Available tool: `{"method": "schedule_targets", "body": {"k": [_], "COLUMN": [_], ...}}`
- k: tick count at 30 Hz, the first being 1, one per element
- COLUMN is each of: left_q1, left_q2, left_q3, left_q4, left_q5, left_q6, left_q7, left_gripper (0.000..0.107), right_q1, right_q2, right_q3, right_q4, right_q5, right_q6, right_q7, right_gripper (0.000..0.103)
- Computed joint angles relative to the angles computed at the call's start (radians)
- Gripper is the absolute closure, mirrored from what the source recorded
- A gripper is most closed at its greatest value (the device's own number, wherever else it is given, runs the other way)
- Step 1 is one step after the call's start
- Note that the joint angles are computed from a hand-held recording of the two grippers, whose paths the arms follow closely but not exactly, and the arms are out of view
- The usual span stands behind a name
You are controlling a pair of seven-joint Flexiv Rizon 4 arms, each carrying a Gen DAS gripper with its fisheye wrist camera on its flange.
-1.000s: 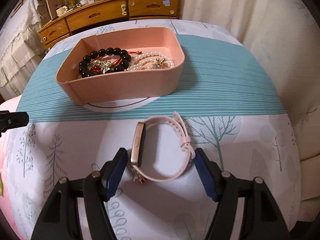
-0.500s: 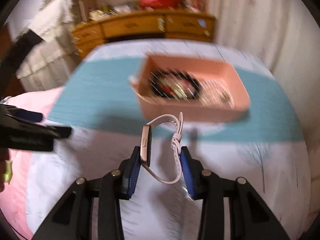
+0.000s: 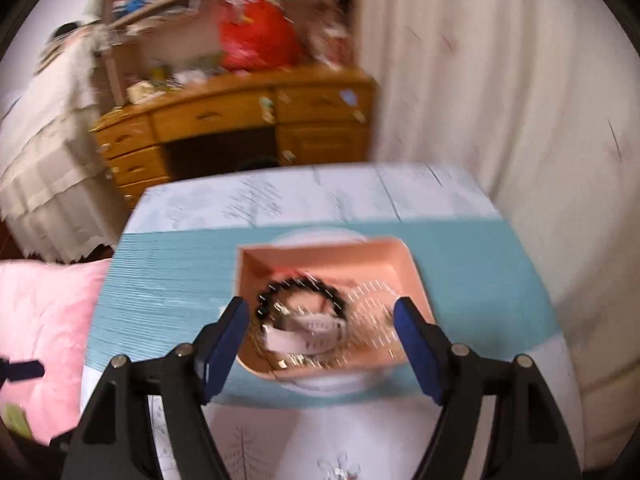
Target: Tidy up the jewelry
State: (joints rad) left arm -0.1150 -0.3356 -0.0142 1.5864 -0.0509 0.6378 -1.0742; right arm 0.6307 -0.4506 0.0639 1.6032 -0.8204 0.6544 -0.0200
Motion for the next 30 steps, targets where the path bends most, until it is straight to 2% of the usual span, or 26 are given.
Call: {"method": "schedule_targets", "body": {"k": [3,5,6,7,10,12,14,15,17,20,23,25,27,30], "left_q1": [0.002,-0.022,-0.036,-0.037,-0.031,-0.032,-0.053,-0.062,-0.085,-0.112,-0.136,-0.145,-0.157,-0.182], "left_q2": [0.041,0.047,0.045,0.040,0.024,0.026,0.044,0.054,0.092,0.141,0.192,0.242,0.265,0.308], "left_q3": [-0.004,0.015,0.027,0.028,0.027,0.024,0.014,0.006,-0.019,-0.048,-0.074,-0.092,-0.100,-0.104], "left_q4": [0.042,0.045,0.042,0.038,0.019,0.031,0.048,0.056,0.085,0.123,0.174,0.232,0.242,0.236], "left_q5": [-0.012,0.053,0.088,0.089,0.058,0.043,0.085,0.098,0.097,0.048,-0.042,-0.199,-0.272,-0.248], "left_q6": [0.003,-0.013,-0.045,-0.091,-0.258,-0.320,-0.330,-0.323,-0.299,-0.247,-0.147,-0.037,0.041,0.150], "left_q7": [0.038,-0.034,-0.097,-0.135,-0.251,-0.325,-0.346,-0.341,-0.305,-0.289,-0.247,-0.167,-0.135,-0.169], "left_gripper": [0.019,0.019,0.019,0.019,0.019,0.019,0.016,0.011,0.006,0.004,0.004,0.004,0.004,0.004], "right_q1": [-0.023,-0.036,-0.051,-0.058,-0.077,-0.078,-0.082,-0.084,-0.080,-0.067,-0.062,-0.067,-0.078,-0.098], "right_q2": [0.039,0.058,0.065,0.070,0.097,0.123,0.145,0.155,0.185,0.257,0.349,0.416,0.490,0.581], "right_q3": [0.037,0.071,0.097,0.110,0.160,0.196,0.233,0.256,0.279,0.287,0.283,0.280,0.276,0.277], "right_q4": [0.037,0.064,0.079,0.094,0.171,0.225,0.251,0.254,0.280,0.342,0.404,0.427,0.444,0.458], "right_q5": [0.109,0.197,0.267,0.310,0.447,0.530,0.625,0.684,0.767,0.852,0.847,0.833,0.824,0.757], "right_q6": [-0.004,-0.011,-0.005,0.008,0.092,0.125,0.098,0.057,0.011,-0.027,-0.040,-0.057,-0.056,-0.031], "right_q7": [0.029,0.011,-0.013,-0.027,-0.082,-0.124,-0.195,-0.243,-0.298,-0.269,-0.243,-0.247,-0.234,-0.192], "right_gripper": [0.025,0.014,0.007,0.005,0.004,0.004,0.002,0.000,0.000,0.000,0.000,0.000,0.000,0.000]}}
